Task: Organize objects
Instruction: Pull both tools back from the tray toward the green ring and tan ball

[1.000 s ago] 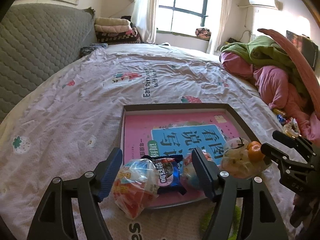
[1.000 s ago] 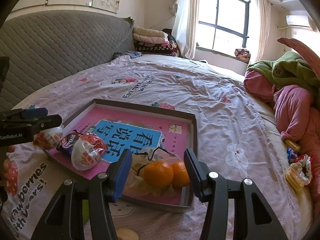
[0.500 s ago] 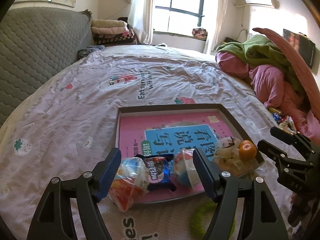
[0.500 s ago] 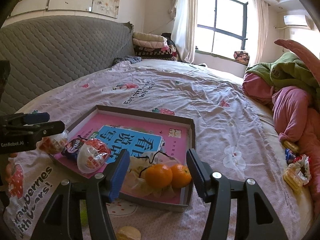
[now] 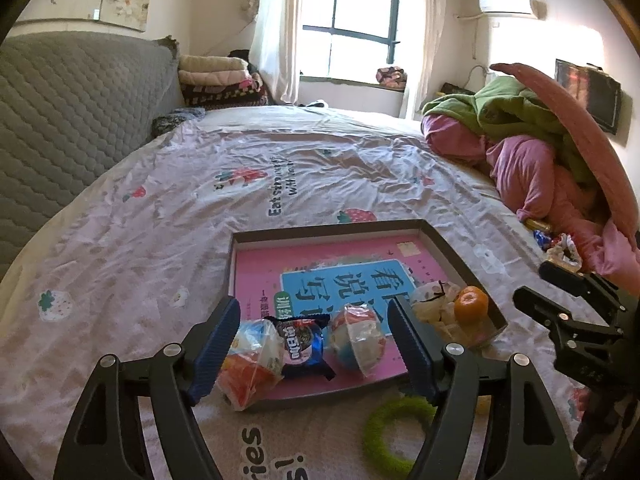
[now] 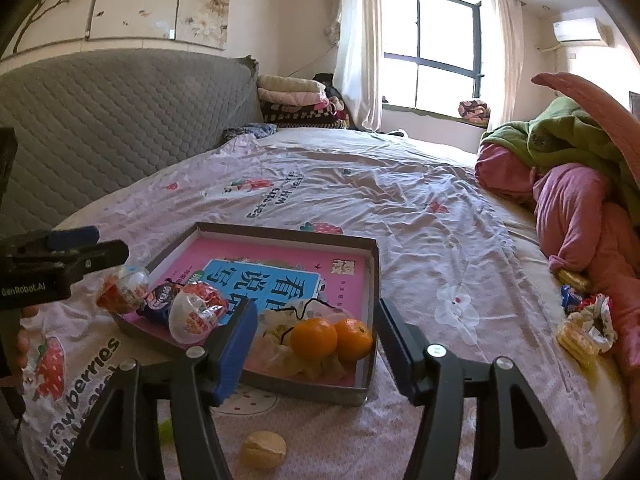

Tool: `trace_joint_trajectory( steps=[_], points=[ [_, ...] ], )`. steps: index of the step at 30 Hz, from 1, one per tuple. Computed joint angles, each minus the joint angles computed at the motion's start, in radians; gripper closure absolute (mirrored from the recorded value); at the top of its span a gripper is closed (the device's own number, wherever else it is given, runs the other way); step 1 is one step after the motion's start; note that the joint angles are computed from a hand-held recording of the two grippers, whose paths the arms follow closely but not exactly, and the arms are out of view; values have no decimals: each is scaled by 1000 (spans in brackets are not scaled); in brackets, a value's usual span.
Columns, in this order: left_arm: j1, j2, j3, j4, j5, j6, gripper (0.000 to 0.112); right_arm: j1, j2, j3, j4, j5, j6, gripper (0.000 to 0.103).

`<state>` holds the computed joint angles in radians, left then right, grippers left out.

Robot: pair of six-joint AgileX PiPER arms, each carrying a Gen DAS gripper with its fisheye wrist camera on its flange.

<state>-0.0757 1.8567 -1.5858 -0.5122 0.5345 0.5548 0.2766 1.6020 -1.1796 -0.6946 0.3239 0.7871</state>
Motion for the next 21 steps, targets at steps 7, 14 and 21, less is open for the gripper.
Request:
trace_joint_trajectory(
  steps=[7, 14, 21],
  points=[
    [-7, -45, 70, 31, -25, -32, 34, -4, -30, 21, 28, -2, -6, 37],
    [-24, -85, 143, 87, -53, -81, 33, 12, -55, 34, 41, 5, -12, 37],
    [-30, -117, 200, 155, -78, -169, 33, 37, -102, 86, 2, 13, 43, 32]
  ],
)
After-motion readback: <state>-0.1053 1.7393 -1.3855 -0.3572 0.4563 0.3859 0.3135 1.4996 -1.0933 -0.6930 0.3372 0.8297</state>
